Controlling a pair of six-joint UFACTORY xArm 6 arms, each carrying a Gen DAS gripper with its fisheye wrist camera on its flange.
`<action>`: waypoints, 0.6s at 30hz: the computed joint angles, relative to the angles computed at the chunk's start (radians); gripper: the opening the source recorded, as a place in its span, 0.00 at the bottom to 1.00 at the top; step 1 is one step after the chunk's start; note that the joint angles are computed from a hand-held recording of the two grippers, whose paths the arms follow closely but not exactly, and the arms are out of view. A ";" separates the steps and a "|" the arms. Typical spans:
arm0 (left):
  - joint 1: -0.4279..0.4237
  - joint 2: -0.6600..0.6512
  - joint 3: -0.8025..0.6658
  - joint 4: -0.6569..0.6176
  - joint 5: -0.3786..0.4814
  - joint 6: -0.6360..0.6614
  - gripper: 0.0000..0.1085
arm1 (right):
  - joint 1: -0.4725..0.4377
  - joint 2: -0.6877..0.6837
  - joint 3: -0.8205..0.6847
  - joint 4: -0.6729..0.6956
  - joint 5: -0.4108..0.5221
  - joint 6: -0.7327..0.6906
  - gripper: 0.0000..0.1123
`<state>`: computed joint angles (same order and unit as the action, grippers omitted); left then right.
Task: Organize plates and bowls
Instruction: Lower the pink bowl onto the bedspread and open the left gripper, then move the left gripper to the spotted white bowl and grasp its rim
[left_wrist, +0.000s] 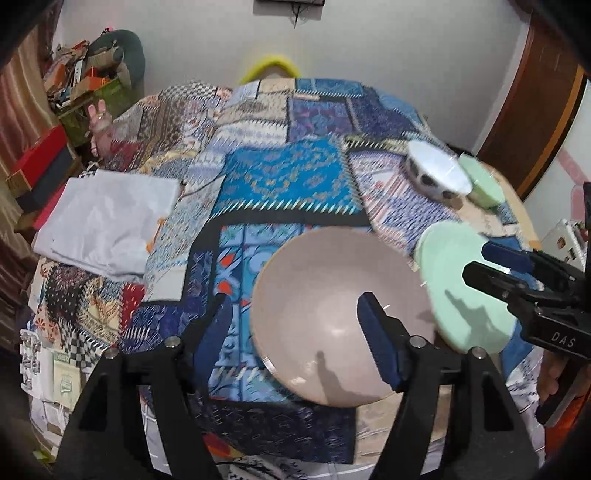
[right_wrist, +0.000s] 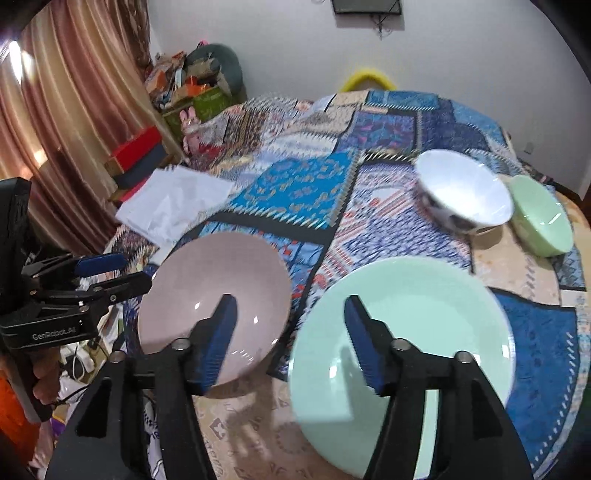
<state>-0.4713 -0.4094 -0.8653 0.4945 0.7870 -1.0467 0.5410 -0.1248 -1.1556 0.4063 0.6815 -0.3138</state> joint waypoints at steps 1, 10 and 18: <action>-0.004 0.012 -0.020 0.004 0.000 0.002 0.67 | -0.009 -0.008 0.002 0.000 -0.007 -0.002 0.55; -0.028 0.162 -0.213 0.083 -0.016 -0.009 0.83 | -0.116 -0.012 -0.014 -0.030 -0.062 0.016 0.66; -0.003 0.370 -0.439 -0.002 -0.071 0.078 0.84 | -0.206 0.038 -0.069 -0.041 -0.085 0.044 0.67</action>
<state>-0.4742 -0.0394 -1.3042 0.4921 0.7155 -0.9690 0.3346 -0.0868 -1.2245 0.3655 0.5969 -0.2696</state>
